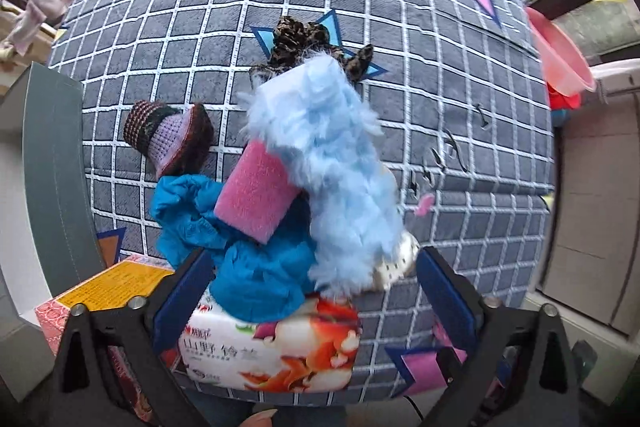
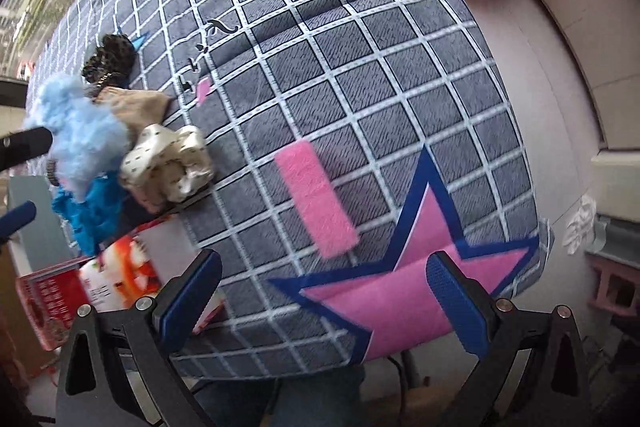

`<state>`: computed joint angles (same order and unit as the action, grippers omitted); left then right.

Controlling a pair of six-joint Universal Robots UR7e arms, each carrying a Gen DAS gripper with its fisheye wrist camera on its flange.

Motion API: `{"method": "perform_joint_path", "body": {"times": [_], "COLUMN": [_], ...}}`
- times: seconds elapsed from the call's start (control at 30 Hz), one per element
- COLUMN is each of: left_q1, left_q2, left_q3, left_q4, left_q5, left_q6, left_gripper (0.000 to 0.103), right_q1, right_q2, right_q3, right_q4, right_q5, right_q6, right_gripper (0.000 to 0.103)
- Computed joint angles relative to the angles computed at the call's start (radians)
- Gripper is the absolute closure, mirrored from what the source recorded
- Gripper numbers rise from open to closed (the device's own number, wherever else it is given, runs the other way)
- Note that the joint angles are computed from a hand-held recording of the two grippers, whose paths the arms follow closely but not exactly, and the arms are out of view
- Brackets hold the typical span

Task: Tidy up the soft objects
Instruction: 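Grasp the light-blue fluffy plush with left tool while right tool grasps pink foam sponge, then carry the plush with left tool while right tool carries the sponge toward the white box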

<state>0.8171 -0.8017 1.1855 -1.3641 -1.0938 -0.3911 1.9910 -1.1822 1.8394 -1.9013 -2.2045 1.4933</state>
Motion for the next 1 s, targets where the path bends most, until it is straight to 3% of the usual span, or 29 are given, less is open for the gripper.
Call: {"method": "perform_joint_path", "body": {"times": [0.2,0.43,0.47,0.53,0.67,0.73,0.87,1.0], "left_q1": [-0.008,0.005,0.010,0.017,0.036,0.047,0.075,0.076], "left_q2": [0.035,0.101,0.116,0.137,0.152,0.135,0.098,0.062], "left_q3": [0.010,-0.031,-0.043,-0.056,-0.052,-0.029,-0.024,0.006], "left_q4": [-0.033,-0.018,-0.016,-0.003,-0.002,-0.029,-0.077,-0.153], "left_q5": [0.059,0.064,0.061,0.065,0.060,0.054,0.044,0.039], "left_q6": [-0.028,-0.050,-0.048,-0.062,-0.074,-0.050,0.031,0.120], "left_gripper": [0.011,0.011,0.013,0.026,0.041,0.061,0.077,0.080], "right_q1": [-0.038,-0.061,-0.064,-0.070,-0.093,-0.101,-0.095,-0.067], "right_q2": [0.028,0.066,0.069,0.069,0.088,0.106,0.123,0.096], "right_q3": [-0.001,-0.019,-0.019,-0.013,-0.012,-0.011,0.018,0.059], "right_q4": [-0.036,-0.045,-0.049,-0.062,-0.132,-0.156,-0.209,-0.245], "right_q5": [-0.012,-0.027,-0.026,-0.022,0.001,0.012,0.025,0.009], "right_q6": [-0.127,-0.221,-0.229,-0.249,-0.312,-0.326,-0.312,-0.279], "right_gripper": [0.000,0.000,0.000,0.000,0.026,0.036,0.075,0.078]}}
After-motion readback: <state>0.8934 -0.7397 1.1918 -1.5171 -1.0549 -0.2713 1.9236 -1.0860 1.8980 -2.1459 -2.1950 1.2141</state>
